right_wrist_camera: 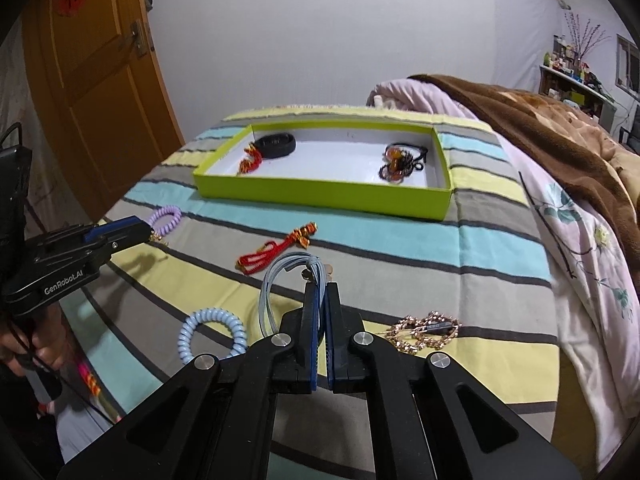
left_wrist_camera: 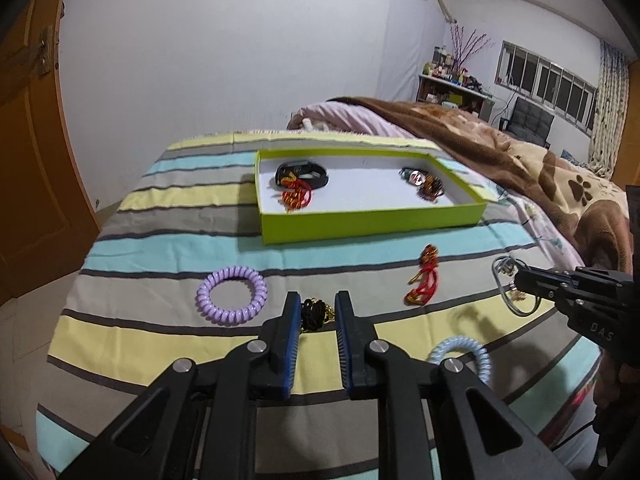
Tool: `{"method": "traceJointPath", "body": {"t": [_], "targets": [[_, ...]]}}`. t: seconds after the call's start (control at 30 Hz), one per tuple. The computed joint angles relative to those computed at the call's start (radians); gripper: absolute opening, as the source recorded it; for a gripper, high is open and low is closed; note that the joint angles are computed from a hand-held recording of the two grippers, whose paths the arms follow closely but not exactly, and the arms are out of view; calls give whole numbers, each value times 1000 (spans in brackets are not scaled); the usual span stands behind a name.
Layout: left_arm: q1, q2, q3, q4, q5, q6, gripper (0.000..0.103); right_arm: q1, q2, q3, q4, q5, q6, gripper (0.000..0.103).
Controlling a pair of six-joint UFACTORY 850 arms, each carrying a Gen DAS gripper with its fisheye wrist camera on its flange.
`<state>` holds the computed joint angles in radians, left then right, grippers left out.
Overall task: Organize jewelry
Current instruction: 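Grasp the grey elastic hair tie with right tool while left tool grasps gold-black brooch, then carry the grey hair tie with right tool while left tool carries brooch into green box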
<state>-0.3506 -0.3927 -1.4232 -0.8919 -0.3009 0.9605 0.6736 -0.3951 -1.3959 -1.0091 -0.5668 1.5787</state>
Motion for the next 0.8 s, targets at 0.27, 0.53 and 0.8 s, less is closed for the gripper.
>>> {"method": "traceJointPath", "body": {"t": [0.27,0.53,0.8], "targets": [[-5,26,8,-121,-6,114,18,14,19,1,-46,-30,44,2],[-9,30,-6,-183,-7,176,18,19,24,-14,-76,-59,50,2],[-16,5,-47,-187,-10,187,18,5,18,-33,-85,-68,35,2]]}}
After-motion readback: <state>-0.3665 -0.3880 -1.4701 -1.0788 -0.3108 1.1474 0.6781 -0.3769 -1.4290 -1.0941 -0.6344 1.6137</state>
